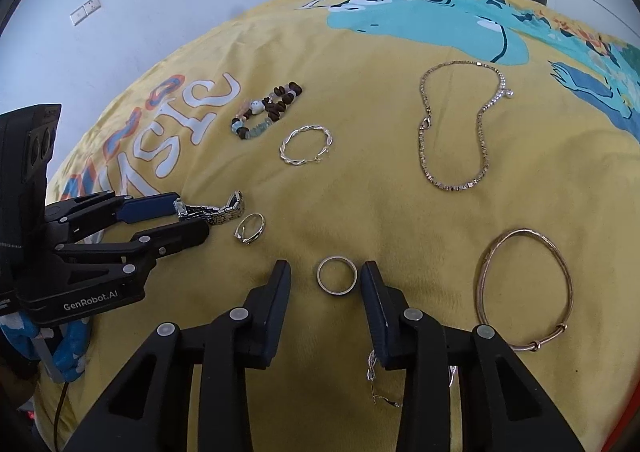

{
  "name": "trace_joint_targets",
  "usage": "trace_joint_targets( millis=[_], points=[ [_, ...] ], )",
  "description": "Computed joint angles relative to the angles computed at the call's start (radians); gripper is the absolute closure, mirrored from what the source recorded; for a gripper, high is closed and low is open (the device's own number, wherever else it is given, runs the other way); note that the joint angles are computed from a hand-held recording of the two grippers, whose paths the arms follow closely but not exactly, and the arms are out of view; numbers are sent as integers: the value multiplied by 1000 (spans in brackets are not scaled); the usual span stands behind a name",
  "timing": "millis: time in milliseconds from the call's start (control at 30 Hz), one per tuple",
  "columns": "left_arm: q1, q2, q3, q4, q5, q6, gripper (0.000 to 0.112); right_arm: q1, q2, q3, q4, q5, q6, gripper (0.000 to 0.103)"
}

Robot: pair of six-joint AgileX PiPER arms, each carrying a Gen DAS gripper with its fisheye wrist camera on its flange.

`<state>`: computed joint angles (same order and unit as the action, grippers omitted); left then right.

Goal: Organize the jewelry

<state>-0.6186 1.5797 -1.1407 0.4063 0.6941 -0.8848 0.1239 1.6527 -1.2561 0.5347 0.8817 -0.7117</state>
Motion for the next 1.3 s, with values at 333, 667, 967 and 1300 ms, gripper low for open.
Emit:
trace_joint_targets(
  millis=[333, 667, 967, 1300],
  points=[
    [13, -6, -1, -15, -8, 1, 84, -1, -9, 24, 35, -22, -36, 83],
    [-34, -43, -9, 51, 55, -79, 84, -17, -61, 50, 90, 11, -78, 83],
    [-112, -114, -59, 98, 192, -117, 84, -23, -162, 55, 115, 78, -58, 83],
    [-290, -215, -168, 186, 447, -196, 85, -139, -353, 37, 111, 238, -16, 83]
  ],
)
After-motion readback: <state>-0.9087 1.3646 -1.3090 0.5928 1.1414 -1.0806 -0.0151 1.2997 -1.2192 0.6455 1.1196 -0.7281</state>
